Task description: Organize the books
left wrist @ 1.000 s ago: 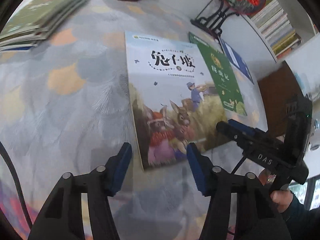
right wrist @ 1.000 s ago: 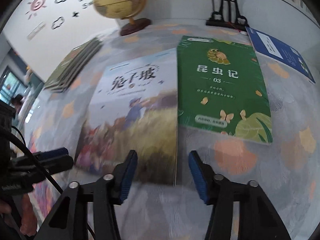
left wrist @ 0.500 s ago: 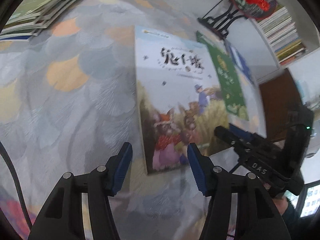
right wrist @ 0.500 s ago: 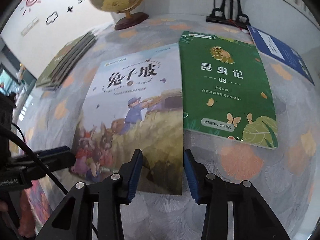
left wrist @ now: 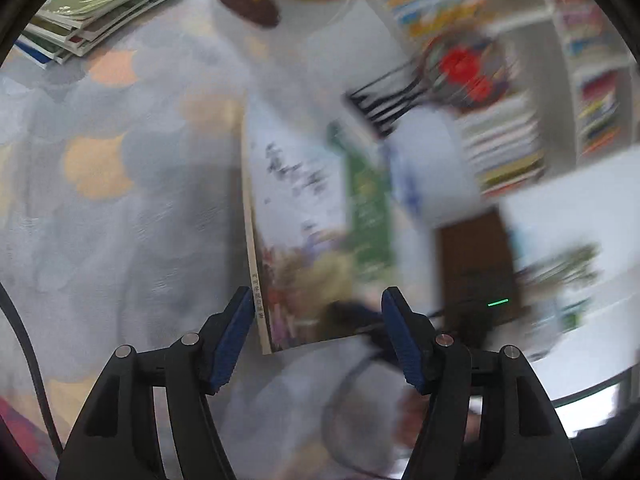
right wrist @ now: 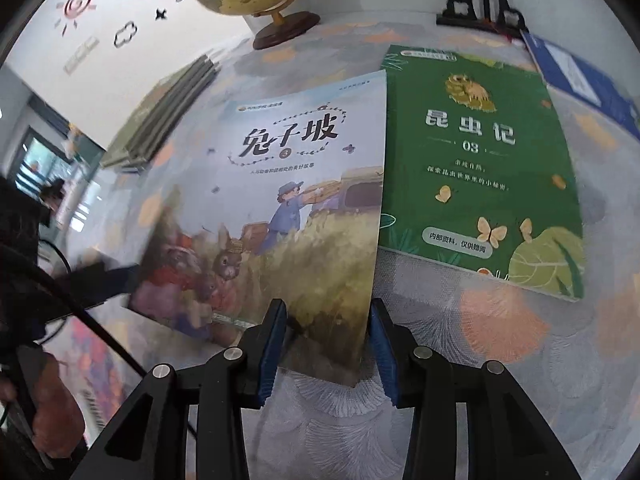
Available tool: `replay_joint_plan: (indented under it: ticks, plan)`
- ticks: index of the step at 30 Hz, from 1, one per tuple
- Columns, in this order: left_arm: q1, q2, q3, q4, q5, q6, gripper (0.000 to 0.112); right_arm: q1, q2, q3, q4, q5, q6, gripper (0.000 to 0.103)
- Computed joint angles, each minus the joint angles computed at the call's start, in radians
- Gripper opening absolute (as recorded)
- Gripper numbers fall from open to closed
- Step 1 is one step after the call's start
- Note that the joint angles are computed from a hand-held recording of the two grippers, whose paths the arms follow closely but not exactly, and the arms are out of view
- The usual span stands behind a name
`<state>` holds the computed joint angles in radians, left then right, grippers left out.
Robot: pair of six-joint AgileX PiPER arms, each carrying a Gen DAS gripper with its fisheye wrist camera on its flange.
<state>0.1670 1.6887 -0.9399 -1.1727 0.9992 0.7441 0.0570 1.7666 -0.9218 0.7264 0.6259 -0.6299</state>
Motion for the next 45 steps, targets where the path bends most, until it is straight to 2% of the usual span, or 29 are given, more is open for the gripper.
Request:
replay_joint_plan:
  ticks: [2, 5, 8, 11, 13, 14, 15, 17, 18, 22, 23, 24, 25, 28, 30, 31, 37, 41, 45]
  plan:
    - [-0.017, 0.009, -0.012, -0.001, -0.019, 0.009, 0.062, -0.048, 0.014, 0.004, 0.089, 0.044, -0.078, 0.042]
    - [-0.080, 0.070, -0.020, 0.021, -0.097, -0.007, 0.062, -0.109, 0.043, -0.004, 0.171, 0.110, -0.142, 0.042]
    - [-0.137, 0.158, -0.032, 0.025, -0.153, -0.022, 0.051, -0.128, 0.048, -0.003, 0.188, 0.133, -0.164, 0.042]
    - [-0.159, 0.197, -0.035, -0.054, -0.163, 0.001, 0.035, -0.126, 0.041, 0.001, 0.182, 0.132, -0.160, 0.042]
    - [-0.137, 0.232, -0.047, -0.129, -0.099, 0.034, 0.017, -0.131, 0.049, -0.022, 0.163, 0.161, -0.123, 0.042]
    - [-0.113, 0.264, -0.057, -0.172, -0.032, 0.047, 0.015, -0.144, 0.054, -0.031, 0.162, 0.189, -0.117, 0.048]
    - [-0.102, 0.288, -0.063, -0.205, 0.010, 0.053, 0.014, -0.164, 0.059, -0.035, 0.167, 0.226, -0.121, 0.060]
    - [-0.080, 0.329, -0.071, -0.260, 0.094, 0.065, 0.014, -0.235, 0.088, -0.048, 0.211, 0.326, -0.139, 0.070]
    - [-0.069, 0.350, -0.077, -0.281, 0.144, 0.072, 0.014, -0.276, 0.102, -0.047, 0.241, 0.363, -0.153, 0.070]
    - [-0.064, 0.368, -0.097, -0.289, 0.217, 0.063, 0.014, -0.380, 0.186, -0.074, 0.349, 0.467, -0.206, 0.070]
    - [-0.068, 0.368, -0.110, -0.277, 0.215, 0.048, 0.014, -0.395, 0.212, -0.092, 0.368, 0.491, -0.212, 0.061]
    - [-0.073, 0.365, -0.117, -0.259, 0.203, 0.034, 0.014, -0.397, 0.234, -0.111, 0.386, 0.510, -0.223, 0.042]
    - [-0.075, 0.355, -0.116, -0.236, 0.183, 0.021, 0.014, -0.390, 0.256, -0.140, 0.391, 0.529, -0.227, 0.034]
    - [-0.104, 0.325, -0.150, -0.140, 0.110, -0.047, 0.014, -0.340, 0.223, -0.164, 0.353, 0.475, -0.227, 0.025]
    - [-0.157, 0.271, -0.175, 0.002, 0.007, -0.122, 0.015, -0.318, 0.176, -0.149, 0.324, 0.446, -0.247, 0.020]
    - [-0.175, 0.258, -0.183, 0.045, -0.018, -0.141, 0.016, -0.297, 0.148, -0.140, 0.303, 0.423, -0.252, 0.018]
    - [-0.334, 0.111, -0.173, 0.357, -0.221, -0.283, 0.022, -0.177, -0.030, -0.063, 0.123, 0.278, -0.258, 0.018]
    - [-0.374, 0.037, -0.145, 0.438, -0.258, -0.318, 0.023, -0.125, -0.136, -0.023, 0.047, 0.241, -0.269, 0.018]
    - [-0.359, -0.011, -0.121, 0.406, -0.234, -0.293, 0.025, -0.122, -0.213, -0.006, 0.010, 0.268, -0.286, 0.019]
